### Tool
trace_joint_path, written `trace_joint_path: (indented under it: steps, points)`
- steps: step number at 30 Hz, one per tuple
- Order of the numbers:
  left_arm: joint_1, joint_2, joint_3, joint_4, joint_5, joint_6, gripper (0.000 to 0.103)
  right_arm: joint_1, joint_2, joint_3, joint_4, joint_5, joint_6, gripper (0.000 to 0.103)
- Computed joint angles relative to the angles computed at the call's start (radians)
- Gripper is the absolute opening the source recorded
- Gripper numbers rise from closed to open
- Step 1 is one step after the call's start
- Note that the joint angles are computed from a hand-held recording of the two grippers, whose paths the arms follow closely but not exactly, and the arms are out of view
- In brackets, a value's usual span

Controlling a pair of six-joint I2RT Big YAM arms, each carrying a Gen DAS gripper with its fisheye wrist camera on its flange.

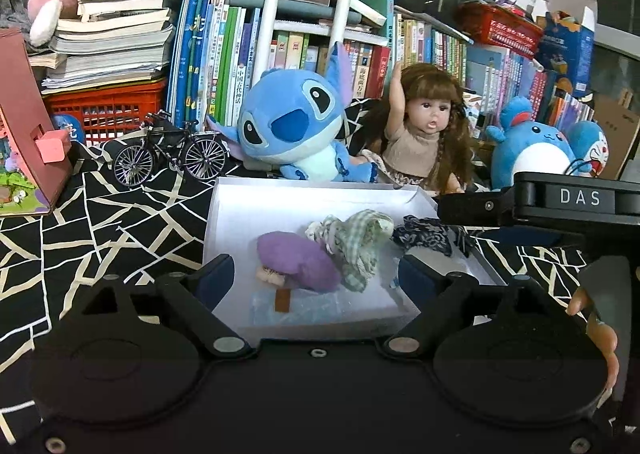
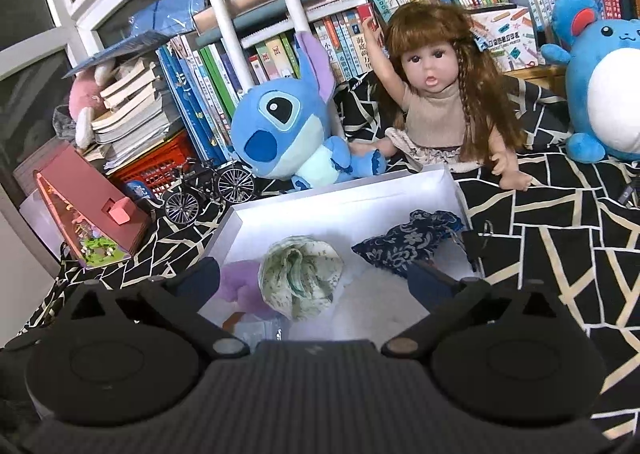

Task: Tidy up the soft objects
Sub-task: 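Move both open tools back from the box to the pile of soft items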

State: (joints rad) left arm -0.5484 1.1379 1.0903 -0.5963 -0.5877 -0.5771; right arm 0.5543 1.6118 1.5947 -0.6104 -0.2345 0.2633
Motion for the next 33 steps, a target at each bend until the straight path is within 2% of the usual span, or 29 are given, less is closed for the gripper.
trace_joint_path:
  steps: [10, 23, 28, 33]
  points:
    - [-0.086, -0.052, -0.055, 0.005, -0.086, -0.015, 0.09, -0.03, -0.071, -0.113, 0.051, -0.039, -0.007, 0.103]
    - [-0.156, -0.107, -0.116, 0.001, -0.126, -0.089, 0.09, -0.061, -0.151, -0.243, 0.127, -0.041, -0.024, 0.103]
    - [-0.181, -0.12, -0.134, -0.002, -0.162, -0.092, 0.091, -0.054, -0.181, -0.294, 0.158, -0.001, -0.085, 0.103]
    - [-0.205, -0.135, -0.156, -0.011, -0.19, -0.113, 0.091, -0.056, -0.209, -0.337, 0.182, -0.006, -0.113, 0.103]
